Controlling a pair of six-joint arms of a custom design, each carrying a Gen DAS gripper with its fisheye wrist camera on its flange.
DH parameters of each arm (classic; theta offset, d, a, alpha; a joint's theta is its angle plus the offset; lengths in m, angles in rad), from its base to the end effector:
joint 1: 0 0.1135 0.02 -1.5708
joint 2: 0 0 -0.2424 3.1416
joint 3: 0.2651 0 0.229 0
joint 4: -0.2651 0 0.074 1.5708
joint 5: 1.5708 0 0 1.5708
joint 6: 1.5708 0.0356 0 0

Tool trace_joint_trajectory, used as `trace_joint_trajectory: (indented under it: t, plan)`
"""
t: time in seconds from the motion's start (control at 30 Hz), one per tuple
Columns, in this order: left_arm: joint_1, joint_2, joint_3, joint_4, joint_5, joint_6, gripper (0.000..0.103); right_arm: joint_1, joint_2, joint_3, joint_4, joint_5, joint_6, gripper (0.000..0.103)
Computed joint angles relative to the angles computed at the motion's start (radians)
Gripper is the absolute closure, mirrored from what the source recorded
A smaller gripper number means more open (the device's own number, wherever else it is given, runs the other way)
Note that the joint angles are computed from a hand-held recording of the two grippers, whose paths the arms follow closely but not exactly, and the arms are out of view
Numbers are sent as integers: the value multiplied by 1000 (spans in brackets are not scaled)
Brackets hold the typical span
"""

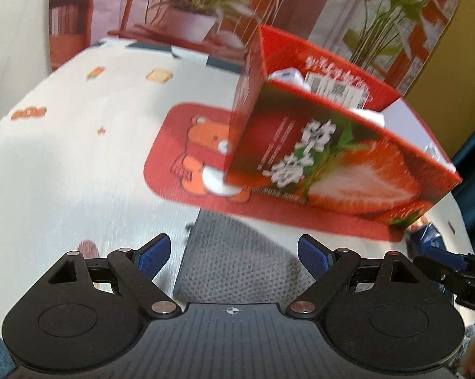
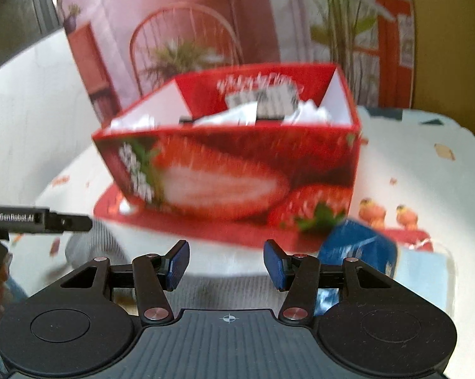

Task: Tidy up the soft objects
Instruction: 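Lower both grippers toward the grey knit cloth beside the box, then close both grippers on the grey knit cloth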

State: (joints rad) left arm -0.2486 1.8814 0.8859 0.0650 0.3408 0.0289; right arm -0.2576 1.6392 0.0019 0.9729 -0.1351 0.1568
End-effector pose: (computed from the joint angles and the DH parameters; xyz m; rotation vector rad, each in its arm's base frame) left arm 0.3159 -0.0925 0.1053 0.4860 2.4511 -0.5174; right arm 0.1635 -0.0381 0.0635 0.3866 2.1960 0.0959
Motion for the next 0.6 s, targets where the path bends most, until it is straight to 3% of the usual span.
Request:
trace_joint_trajectory:
  t: [0.13,0.27,0.6]
  plan:
    - [2,29,15,-33,-9,14,14,49,34,53,-108,70,-11,53]
    - [5,54,27,-50,-10,19,14,47,94,84,-134,66,-4,49]
    - [8,71,13,-21,0,15,14,21,223,134,-93,8,17,46]
